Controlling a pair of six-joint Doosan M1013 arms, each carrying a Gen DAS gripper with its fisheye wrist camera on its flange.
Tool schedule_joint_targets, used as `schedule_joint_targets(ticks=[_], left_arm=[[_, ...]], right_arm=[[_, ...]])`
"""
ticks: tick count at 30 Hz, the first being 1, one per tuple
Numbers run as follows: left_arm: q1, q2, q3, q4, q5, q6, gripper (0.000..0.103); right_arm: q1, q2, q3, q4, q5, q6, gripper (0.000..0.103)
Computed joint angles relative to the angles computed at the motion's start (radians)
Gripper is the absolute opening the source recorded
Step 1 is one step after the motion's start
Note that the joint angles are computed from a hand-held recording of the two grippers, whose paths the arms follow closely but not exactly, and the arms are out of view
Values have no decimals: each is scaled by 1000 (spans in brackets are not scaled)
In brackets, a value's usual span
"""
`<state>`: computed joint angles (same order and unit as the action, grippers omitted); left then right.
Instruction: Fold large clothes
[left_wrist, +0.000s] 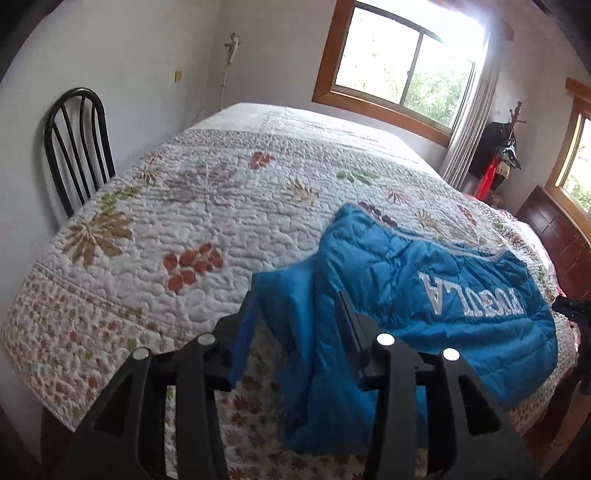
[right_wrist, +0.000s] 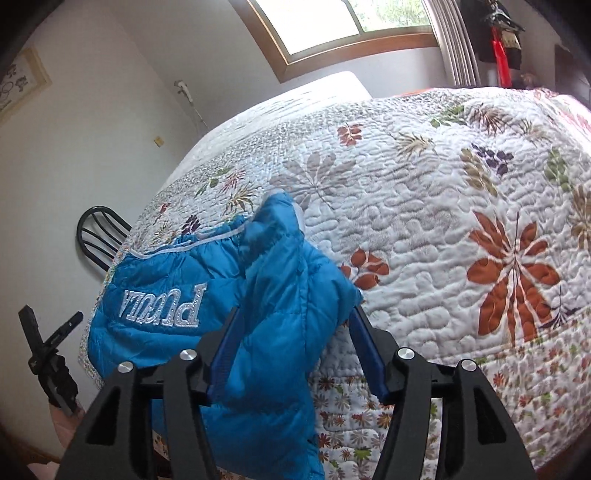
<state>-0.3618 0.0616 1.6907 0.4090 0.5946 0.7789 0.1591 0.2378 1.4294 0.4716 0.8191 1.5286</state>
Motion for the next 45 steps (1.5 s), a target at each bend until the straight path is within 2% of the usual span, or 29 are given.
schedule_joint_targets(ticks=[2,4,7,11,12,13,14,15,18,21,22,27,31,35,38,41,42,45], left_arm=[[9,22,-43,-38,7,54,42],[22,68,-106,-137,35,190,44],[28,155,-206,-216,133,313,44],[33,239,-295,-266,219,370,41],[34,252,-307,-269,230,371,37],[32,261,-317,-263,237,364,21],[31,266,-324,-261,240,363,11],[30,268,-327,-257,234,357,9],[25,260,-323,-214,197,303,2],[24,259,-323,-175,163,240,2],[26,264,-328,-172,166,233,2],[24,333,-367,-137,268,241,2],[15,350,-371,-99,291,231,3],[4,360,-384,-57,326,224,3],[23,343,-377,-118,302,213,6],[42,294,-340,-178,246,186,7],[40,278,-328,-160,235,161,7],[7,218,-275,12,222,24,7]], right_arm=[[15,37,-67,-37,40,-5,60],[30,84,-140,-62,93,-17,63],[52,163,-250,-141,164,13,64],[62,259,-369,-183,280,49,63],[63,273,-384,-193,293,59,50],[64,282,-395,-200,302,63,41],[61,286,-397,-186,302,59,32],[54,284,-391,-159,291,51,22],[37,269,-376,-82,239,29,15],[21,265,-372,-21,197,36,14],[22,277,-390,-32,204,53,14],[25,351,-447,-72,287,117,15],[7,355,-410,19,255,95,18],[5,352,-405,24,254,100,19],[8,339,-400,-18,250,127,31],[17,291,-359,-85,208,136,33],[21,272,-344,-115,193,142,33],[39,207,-285,-216,144,159,31]])
